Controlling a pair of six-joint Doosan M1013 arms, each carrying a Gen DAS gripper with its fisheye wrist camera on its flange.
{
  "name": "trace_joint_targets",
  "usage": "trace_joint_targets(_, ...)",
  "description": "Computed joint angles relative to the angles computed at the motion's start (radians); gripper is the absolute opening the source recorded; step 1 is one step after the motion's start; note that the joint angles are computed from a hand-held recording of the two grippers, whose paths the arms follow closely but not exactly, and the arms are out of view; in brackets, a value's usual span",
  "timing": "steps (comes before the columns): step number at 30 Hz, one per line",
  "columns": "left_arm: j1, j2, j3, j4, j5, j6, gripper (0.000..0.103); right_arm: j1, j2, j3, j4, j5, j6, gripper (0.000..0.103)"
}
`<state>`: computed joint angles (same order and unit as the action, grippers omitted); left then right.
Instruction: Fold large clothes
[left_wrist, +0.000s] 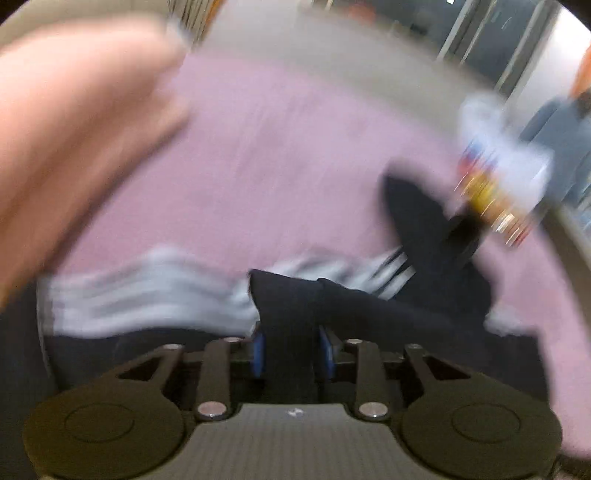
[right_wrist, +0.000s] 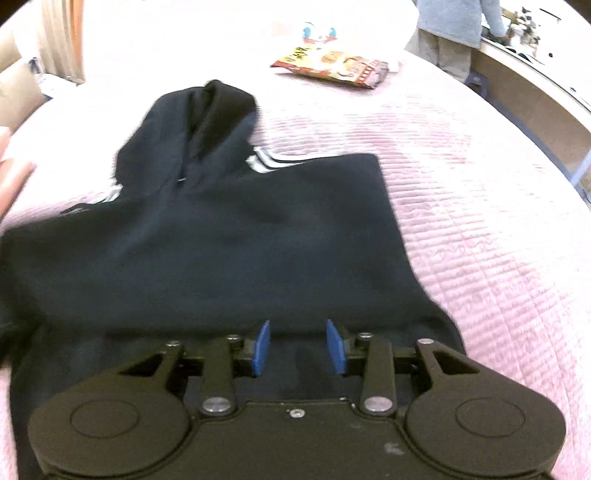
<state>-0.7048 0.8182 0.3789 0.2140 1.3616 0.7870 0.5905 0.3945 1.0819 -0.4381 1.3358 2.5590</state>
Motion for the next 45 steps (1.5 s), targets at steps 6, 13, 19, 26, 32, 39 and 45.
trace_joint_targets(6,-0.037,-0.054,0.101,0.104,-0.087,0.009,0.039,-0.036,0.044,-0.040,-0.055,-0.036,-0.024,0.043)
trace_joint_targets(13,-0.028,0.068,-0.040,-0.051,-0.006,0.099,0.028,-0.073,0.111,-0.074,0.114,-0.023,-0.097,0.047)
trace_joint_targets(19,-0.037,-0.035,0.134,-0.017,-0.151,0.021,0.025,-0.063,0.112,-0.091,0.098,-0.006,-0.143,0.047)
trace_joint_targets(26,-0.100,-0.252,0.418,0.144,-0.127,-0.045,0.041,0.011,0.030,-0.031,0.147,-0.090,-0.229,0.048)
trace_joint_targets(32,-0.125,-0.344,0.543,0.280,0.040,-0.075,0.051,0.070,0.038,-0.024,0.298,-0.051,-0.346,0.048)
trace_joint_targets(39,-0.100,-0.347,0.568,0.269,0.049,-0.010,0.054,0.104,0.079,-0.078,0.292,0.021,-0.401,0.056)
trace_joint_targets(45,-0.061,-0.319,0.562,0.135,0.033,0.074,0.077,0.094,0.086,-0.084,0.321,0.027,-0.398,0.065)
